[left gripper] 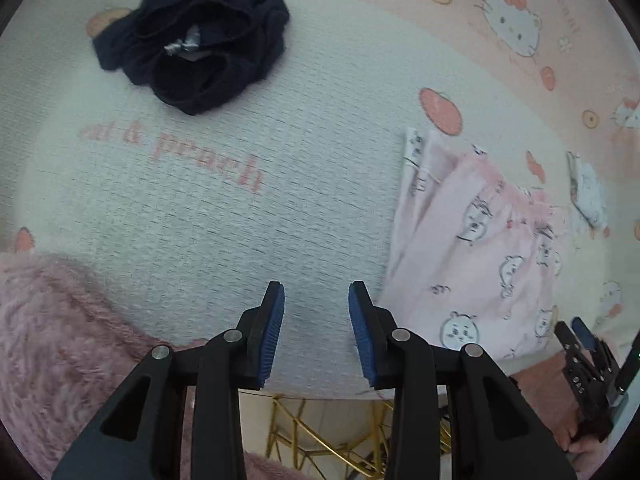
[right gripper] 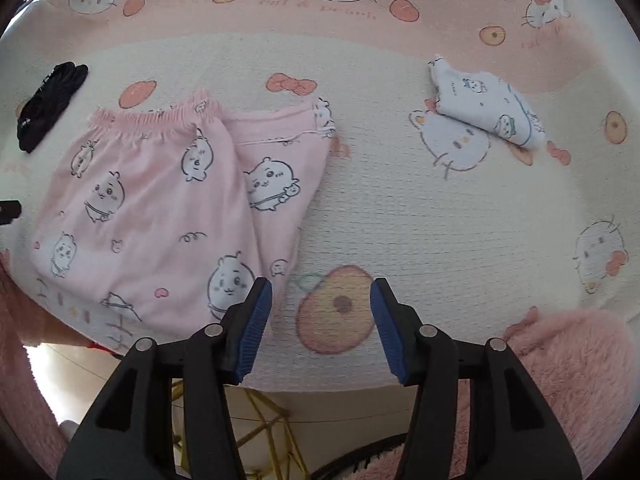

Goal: Fold clothes

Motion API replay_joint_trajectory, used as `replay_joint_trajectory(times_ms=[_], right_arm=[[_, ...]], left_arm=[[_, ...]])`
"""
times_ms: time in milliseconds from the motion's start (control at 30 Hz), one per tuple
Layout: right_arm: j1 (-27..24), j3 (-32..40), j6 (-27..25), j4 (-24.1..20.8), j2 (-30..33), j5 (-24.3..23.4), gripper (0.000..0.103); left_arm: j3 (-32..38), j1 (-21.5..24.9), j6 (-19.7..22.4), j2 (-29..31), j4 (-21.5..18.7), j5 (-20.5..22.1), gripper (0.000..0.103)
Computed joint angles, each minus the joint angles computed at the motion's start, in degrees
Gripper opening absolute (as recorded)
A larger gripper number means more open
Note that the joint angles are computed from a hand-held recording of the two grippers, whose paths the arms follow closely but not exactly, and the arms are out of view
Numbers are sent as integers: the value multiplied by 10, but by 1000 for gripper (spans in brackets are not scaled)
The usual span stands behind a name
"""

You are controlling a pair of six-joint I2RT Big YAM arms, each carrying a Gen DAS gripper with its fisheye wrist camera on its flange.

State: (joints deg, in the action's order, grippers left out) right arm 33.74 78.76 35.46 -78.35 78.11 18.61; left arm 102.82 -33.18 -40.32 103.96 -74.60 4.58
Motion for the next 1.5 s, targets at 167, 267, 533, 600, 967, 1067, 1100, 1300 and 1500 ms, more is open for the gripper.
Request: replay_joint_trajectory(times_ms=[167,267,533,600,967,1067,1100,1300,1500], right_arm=[[21,-6,22,-41,32,-20,53],[17,3,71,-93,39,31,53],[14,-21,25,16,10,-30,54],[26,0,7,-18,45,-10,52],[-68,-92,94,141,-27,-268,52],[-79,-109,119,175,-29,-312,52],[-78,-113,129,181,-30,-312,52],[-53,-91,130,183,-54,-216,55],[-27,-34,69,56,29,-147,55]], left_arm=[[71,-34,37,60,-90,-61,35],[97,-34,19,73,-123,-127,35],[60,-45,68,45,-48,-58,38],[77,-48,65,58,-74,-78,49],[1,-38,85,-13,76,-5,49],[0,-39,104,-17,83,7,49],[6,-40,110,-13,81,9,49],[-29,-39,128,-40,97,35,49],[2,-42,128,-9,36,9,49]])
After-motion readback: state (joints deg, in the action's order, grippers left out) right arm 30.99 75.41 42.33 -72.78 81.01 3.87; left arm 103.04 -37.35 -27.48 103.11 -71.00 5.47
